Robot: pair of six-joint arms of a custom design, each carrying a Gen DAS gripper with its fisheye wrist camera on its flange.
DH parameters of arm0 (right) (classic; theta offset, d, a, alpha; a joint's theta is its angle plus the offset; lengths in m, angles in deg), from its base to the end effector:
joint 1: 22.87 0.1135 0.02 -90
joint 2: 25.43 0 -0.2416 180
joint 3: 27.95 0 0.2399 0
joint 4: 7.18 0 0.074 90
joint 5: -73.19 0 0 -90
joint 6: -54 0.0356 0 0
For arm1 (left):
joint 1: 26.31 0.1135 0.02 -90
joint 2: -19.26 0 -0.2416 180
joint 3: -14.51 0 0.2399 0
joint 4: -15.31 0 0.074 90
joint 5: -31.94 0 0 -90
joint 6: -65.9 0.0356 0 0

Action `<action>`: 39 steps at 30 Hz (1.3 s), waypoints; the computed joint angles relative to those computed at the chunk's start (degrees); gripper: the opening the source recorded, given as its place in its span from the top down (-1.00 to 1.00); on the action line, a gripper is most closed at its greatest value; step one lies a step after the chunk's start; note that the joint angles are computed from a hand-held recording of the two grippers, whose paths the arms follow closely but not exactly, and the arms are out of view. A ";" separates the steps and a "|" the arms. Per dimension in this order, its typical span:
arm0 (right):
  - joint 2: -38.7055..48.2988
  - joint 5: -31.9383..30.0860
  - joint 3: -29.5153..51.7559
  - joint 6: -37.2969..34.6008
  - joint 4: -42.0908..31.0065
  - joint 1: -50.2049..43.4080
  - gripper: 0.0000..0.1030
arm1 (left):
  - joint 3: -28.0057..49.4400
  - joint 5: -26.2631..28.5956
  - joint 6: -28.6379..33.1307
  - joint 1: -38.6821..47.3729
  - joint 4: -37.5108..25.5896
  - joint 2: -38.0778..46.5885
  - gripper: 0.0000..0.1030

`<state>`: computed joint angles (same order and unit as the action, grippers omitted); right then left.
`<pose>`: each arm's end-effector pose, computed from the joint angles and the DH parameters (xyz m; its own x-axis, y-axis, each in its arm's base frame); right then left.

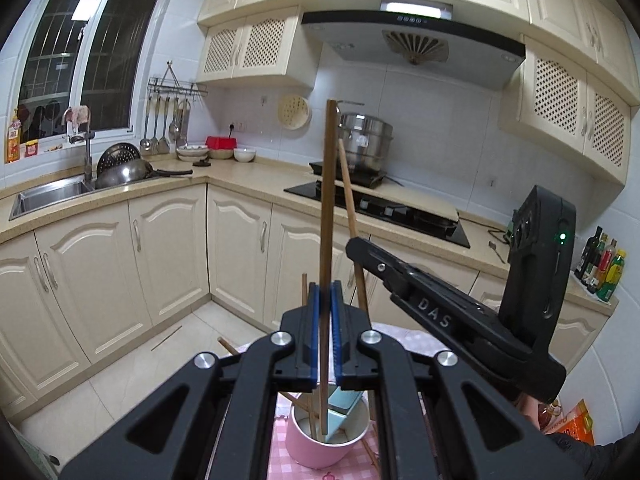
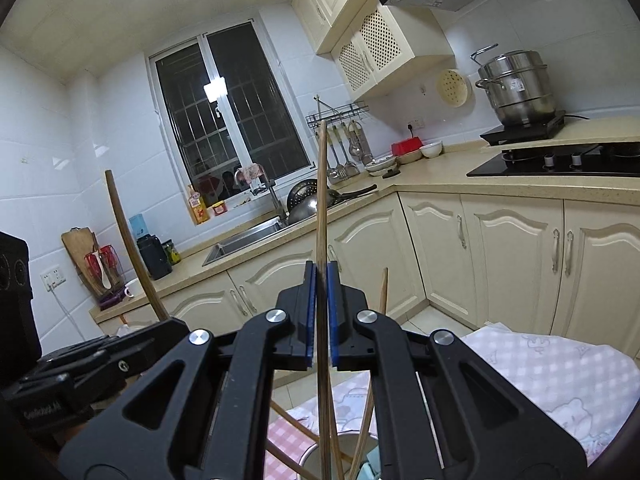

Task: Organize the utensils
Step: 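Lower both chopsticks into the pink cup and open both grippers, then lower both tools toward the remaining chopsticks beside the cup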

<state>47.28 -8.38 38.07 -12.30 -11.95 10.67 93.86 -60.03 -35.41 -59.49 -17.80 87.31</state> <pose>0.2475 0.1578 0.2945 -0.3232 0.2628 -0.9091 -0.3242 0.8718 0.3673 0.2239 -0.1449 0.3439 -0.4069 0.0319 -0.9129 0.4491 0.8772 -0.1696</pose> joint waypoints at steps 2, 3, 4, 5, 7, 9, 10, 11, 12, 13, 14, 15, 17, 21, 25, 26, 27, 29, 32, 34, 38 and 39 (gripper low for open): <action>1.11 -0.02 -0.43 0.18 0.33 0.24 0.89 | -0.68 0.59 -0.24 0.62 0.73 0.78 0.90; 1.49 -0.11 -0.71 0.37 0.37 0.34 0.89 | -1.06 0.90 -0.34 0.90 1.08 1.18 0.90; 1.80 -0.08 -1.08 0.54 0.40 0.44 0.89 | -1.33 1.02 -0.50 0.94 1.34 1.79 0.90; 1.81 0.02 -1.46 0.62 0.29 0.63 0.89 | -1.41 1.18 -0.50 1.00 1.52 2.34 0.90; 1.60 -0.07 -2.00 0.53 -0.77 0.71 0.88 | -1.82 1.27 -0.19 0.77 1.75 3.30 0.90; 0.47 0.20 -2.24 0.34 -2.99 0.73 0.86 | -2.28 0.97 0.22 0.28 1.73 3.71 0.89; 0.29 0.42 -1.84 0.30 -4.16 0.71 0.84 | -2.46 0.45 0.26 -0.09 1.56 3.81 0.81; -0.88 1.25 -1.85 0.37 -5.94 0.71 0.66 | -2.69 0.06 0.17 -0.28 1.43 3.71 0.49; -1.92 1.89 -2.22 0.50 -6.56 0.70 0.18 | -3.19 -0.30 -0.10 -0.37 1.56 3.25 0.30; -3.47 3.10 -2.92 0.90 -7.00 0.61 -0.10 | -4.17 -2.01 -0.69 -0.60 2.17 2.28 0.08; -6.26 3.41 -4.40 1.08 -7.01 0.24 -0.51 | -4.77 -1.80 -0.97 -0.28 2.48 1.48 -0.22; -8.05 4.42 -4.86 0.91 -7.90 0.27 -0.56 | -5.64 -1.29 -1.26 0.05 3.05 0.64 -0.31; -10.51 5.49 -5.01 0.37 -10.12 0.00 -0.66 | -7.40 -2.09 -1.99 0.07 3.87 -1.74 -0.56; -15.77 7.52 -4.62 1.20 -17.59 -0.84 -0.88 | -8.45 -6.10 -2.14 -1.91 3.14 -4.04 -0.74; -18.98 7.25 -4.46 2.37 -23.93 -2.11 -0.88 | -9.76 -9.38 -3.08 -4.36 2.51 -5.98 -0.76; -19.85 7.02 -4.69 2.59 -25.02 -2.39 -0.88 | -9.94 -10.11 -3.33 -5.03 2.28 -6.23 -0.76; -20.98 6.51 -5.14 2.81 -26.21 -2.81 -0.88 | -10.09 -11.21 -3.72 -6.04 1.76 -6.52 -0.76; -22.37 6.26 -5.41 2.98 -28.52 -3.18 -0.88 | -10.04 -12.42 -4.23 -7.30 0.83 -6.48 -0.77; -24.15 5.60 -5.74 3.36 -32.25 -3.74 -0.88 | -10.77 -13.87 -5.62 -9.26 -0.08 -6.88 -0.77; -25.72 5.61 -6.34 3.72 -34.89 -3.54 -0.88 | -11.60 -14.55 -6.52 -10.47 -0.30 -7.32 -0.77; -27.78 4.97 -7.45 5.09 -39.77 -3.69 -0.88 | -13.01 -15.96 -8.00 -12.96 -1.14 -7.36 -0.77; -28.48 4.59 -8.03 5.42 -40.39 -3.95 -0.88 | -13.36 -16.07 -8.23 -13.41 -1.15 -7.35 -0.77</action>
